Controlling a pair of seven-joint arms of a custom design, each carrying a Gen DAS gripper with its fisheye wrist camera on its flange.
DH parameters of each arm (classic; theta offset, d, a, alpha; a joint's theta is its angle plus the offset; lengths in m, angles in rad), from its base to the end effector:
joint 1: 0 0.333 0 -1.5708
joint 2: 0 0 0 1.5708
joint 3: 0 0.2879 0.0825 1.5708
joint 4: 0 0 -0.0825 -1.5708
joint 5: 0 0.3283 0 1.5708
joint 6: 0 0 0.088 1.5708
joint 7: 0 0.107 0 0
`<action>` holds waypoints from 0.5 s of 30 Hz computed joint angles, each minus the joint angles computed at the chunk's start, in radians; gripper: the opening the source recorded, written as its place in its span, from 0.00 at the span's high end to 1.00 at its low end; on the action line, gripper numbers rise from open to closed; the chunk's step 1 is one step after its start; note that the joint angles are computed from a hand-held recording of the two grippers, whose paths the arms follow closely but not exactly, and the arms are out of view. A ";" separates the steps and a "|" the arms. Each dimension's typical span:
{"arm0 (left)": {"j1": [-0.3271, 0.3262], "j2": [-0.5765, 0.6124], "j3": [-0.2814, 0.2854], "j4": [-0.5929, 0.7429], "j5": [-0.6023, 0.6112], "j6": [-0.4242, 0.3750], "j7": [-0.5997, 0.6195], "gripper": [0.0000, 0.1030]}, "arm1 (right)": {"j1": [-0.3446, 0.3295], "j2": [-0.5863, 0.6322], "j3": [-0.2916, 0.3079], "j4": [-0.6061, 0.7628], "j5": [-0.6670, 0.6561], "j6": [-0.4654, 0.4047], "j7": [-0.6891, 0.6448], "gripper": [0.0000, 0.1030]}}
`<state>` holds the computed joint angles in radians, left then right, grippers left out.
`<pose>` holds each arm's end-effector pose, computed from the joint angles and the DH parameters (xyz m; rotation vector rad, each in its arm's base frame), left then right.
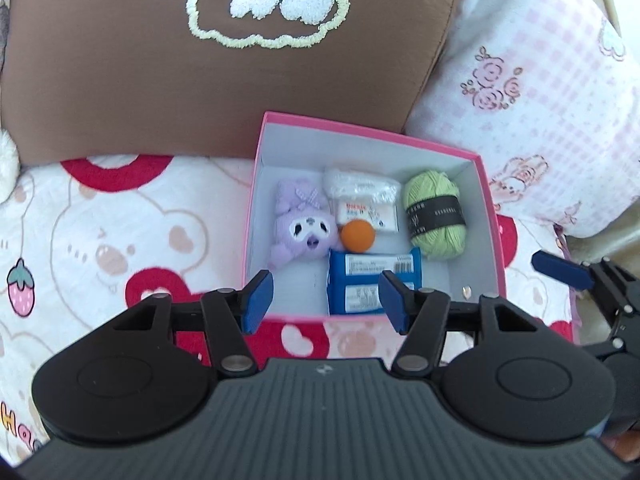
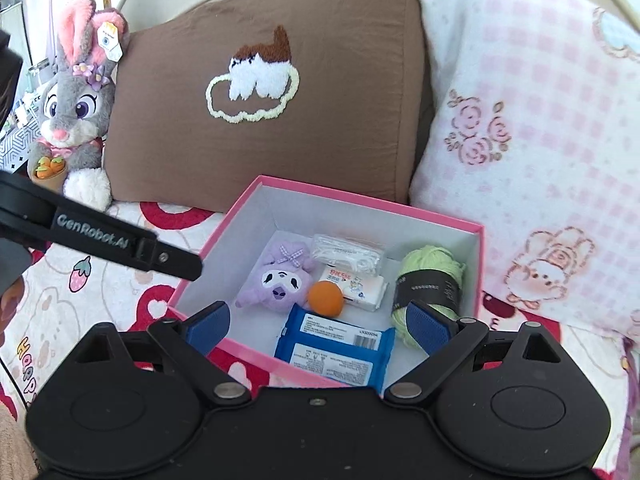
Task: Organize objects
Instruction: 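Withdraw the left tool up and away from the pink box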
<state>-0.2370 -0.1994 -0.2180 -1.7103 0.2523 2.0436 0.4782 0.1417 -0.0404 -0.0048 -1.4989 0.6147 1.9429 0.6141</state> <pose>0.4299 -0.2096 0.6859 -2.4157 1.3122 -0.7376 0.5040 0.1088 0.7014 -2.2906 0.6610 -0.2642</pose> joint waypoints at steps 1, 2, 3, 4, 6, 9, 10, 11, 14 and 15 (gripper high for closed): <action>-0.003 -0.010 -0.004 -0.003 -0.001 -0.011 -0.002 0.44 | -0.003 -0.011 -0.003 -0.005 0.003 -0.003 0.003 0.06; -0.006 -0.020 -0.007 -0.005 0.001 -0.022 -0.002 0.44 | -0.006 -0.020 -0.007 -0.008 0.004 -0.011 0.005 0.06; -0.009 -0.026 -0.013 -0.002 0.006 -0.038 -0.006 0.44 | -0.008 -0.033 -0.009 -0.014 0.002 -0.015 0.006 0.06; -0.012 -0.034 -0.017 0.000 0.010 -0.052 -0.010 0.44 | -0.011 -0.047 -0.012 -0.023 0.001 -0.018 0.005 0.06; -0.019 -0.054 -0.023 -0.008 0.017 -0.065 -0.015 0.44 | -0.016 -0.075 -0.020 -0.043 0.005 -0.028 0.004 0.06; -0.032 -0.075 -0.039 -0.008 0.039 -0.103 -0.021 0.42 | -0.023 -0.121 -0.028 -0.080 -0.002 -0.035 0.011 0.06; -0.037 -0.078 -0.047 -0.003 0.051 -0.123 -0.018 0.41 | -0.026 -0.137 -0.030 -0.095 -0.008 -0.034 0.019 0.06; -0.042 -0.081 -0.058 0.003 0.068 -0.144 -0.014 0.40 | -0.029 -0.152 -0.027 -0.106 -0.028 -0.032 0.034 0.06; -0.061 -0.087 -0.083 0.018 0.104 -0.196 -0.035 0.38 | -0.033 -0.194 -0.032 -0.137 -0.057 -0.037 0.030 0.06; -0.069 -0.098 -0.082 0.007 0.100 -0.189 -0.037 0.37 | -0.035 -0.207 -0.033 -0.147 -0.063 -0.036 0.032 0.06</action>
<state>-0.3061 -0.2979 -0.3002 -1.7033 0.3522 1.8548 0.4415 0.1069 -0.2473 -0.0379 -1.6455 0.5519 1.9068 0.6460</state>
